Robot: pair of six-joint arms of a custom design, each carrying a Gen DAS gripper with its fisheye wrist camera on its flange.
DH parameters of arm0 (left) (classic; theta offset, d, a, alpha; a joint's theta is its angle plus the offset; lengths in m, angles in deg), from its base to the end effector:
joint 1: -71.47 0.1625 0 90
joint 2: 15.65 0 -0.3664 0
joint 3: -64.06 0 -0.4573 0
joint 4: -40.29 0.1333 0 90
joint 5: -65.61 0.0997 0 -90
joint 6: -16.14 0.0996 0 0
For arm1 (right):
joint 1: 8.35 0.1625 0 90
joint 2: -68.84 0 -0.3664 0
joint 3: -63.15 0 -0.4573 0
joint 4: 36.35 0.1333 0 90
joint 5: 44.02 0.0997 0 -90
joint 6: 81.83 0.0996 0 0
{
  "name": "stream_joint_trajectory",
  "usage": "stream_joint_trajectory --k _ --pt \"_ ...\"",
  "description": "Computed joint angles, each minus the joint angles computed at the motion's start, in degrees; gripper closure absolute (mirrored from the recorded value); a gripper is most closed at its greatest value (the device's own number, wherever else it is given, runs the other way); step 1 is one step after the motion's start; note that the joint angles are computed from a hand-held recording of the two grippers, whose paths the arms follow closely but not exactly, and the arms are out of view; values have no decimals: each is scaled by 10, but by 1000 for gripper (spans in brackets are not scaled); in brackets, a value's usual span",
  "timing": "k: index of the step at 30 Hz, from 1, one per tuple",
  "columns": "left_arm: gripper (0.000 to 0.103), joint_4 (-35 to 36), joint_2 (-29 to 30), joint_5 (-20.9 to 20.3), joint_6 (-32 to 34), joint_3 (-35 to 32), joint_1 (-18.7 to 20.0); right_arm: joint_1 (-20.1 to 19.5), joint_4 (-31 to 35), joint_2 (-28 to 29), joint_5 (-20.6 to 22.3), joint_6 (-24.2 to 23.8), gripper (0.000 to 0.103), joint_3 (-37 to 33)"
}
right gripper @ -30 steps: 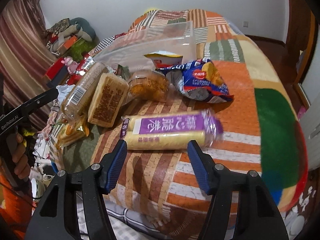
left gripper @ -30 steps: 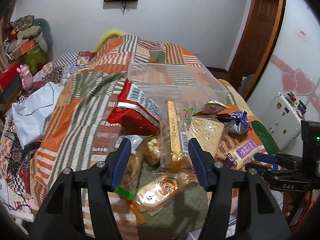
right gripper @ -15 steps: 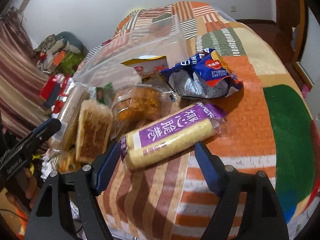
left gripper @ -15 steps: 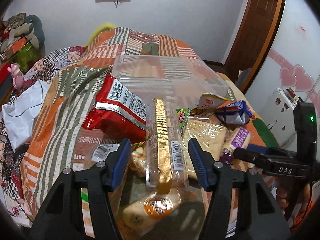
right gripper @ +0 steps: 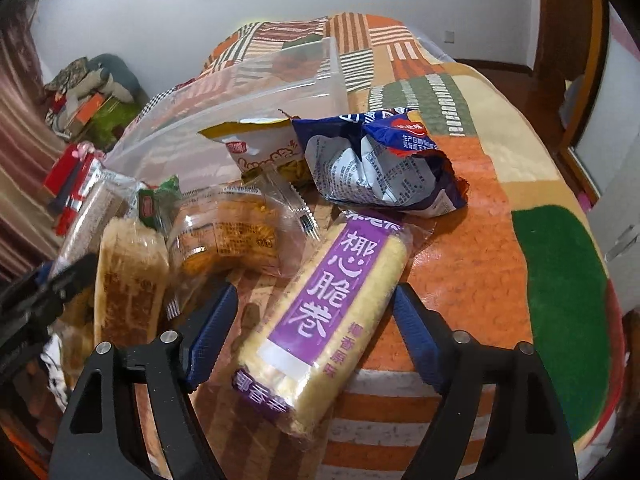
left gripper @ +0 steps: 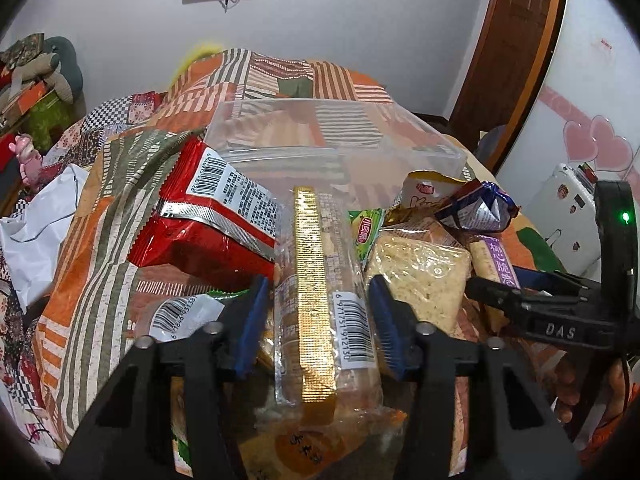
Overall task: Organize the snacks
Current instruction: 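Grasp the gold-striped wrapped bar with the left tool while the right tool grasps the purple coconut roll, then carry the bar with the left tool into the clear box while the right tool drops the roll there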
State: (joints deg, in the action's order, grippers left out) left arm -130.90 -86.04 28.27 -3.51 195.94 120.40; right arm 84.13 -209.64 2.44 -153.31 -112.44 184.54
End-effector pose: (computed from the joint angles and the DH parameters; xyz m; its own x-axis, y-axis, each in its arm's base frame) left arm -0.1390 -0.4830 0.0825 -0.8045 -0.0537 -0.5916 0.3695 0.7345 -0.5692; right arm 0.1237 -0.5366 0.0882 -0.7980 -0.3484 0.4917 -0.5164 0.8160 -0.2599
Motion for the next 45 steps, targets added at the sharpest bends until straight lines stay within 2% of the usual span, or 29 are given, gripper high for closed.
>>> stream_joint_trajectory --k 3,8,10,16,22,25,32,38,45 --pt "61 -6 -2 -1 0 1 3 -3 -8 -12 -4 -24 35 13" --pt "63 -19 -2 2 8 5 3 -14 6 -41 5 -33 53 25" --pt "63 -21 -4 3 7 8 2 -17 8 -49 5 -36 55 28" --pt "63 -14 -12 4 -1 12 -3 -16 14 -37 0 -33 55 11" --pt "63 -15 -20 9 1 14 -8 -16 -22 -9 -2 -51 56 0" --pt "63 -14 -26 8 0 16 -11 -22 -22 -20 15 -54 60 9" --pt "64 -18 -39 19 4 23 -28 -24 -17 -67 51 -68 60 41" --pt "64 -29 -56 40 13 30 -48 -7 -27 -94 79 -84 60 54" --pt "64 -55 -64 54 46 18 -57 14 -43 -84 118 -95 60 31"
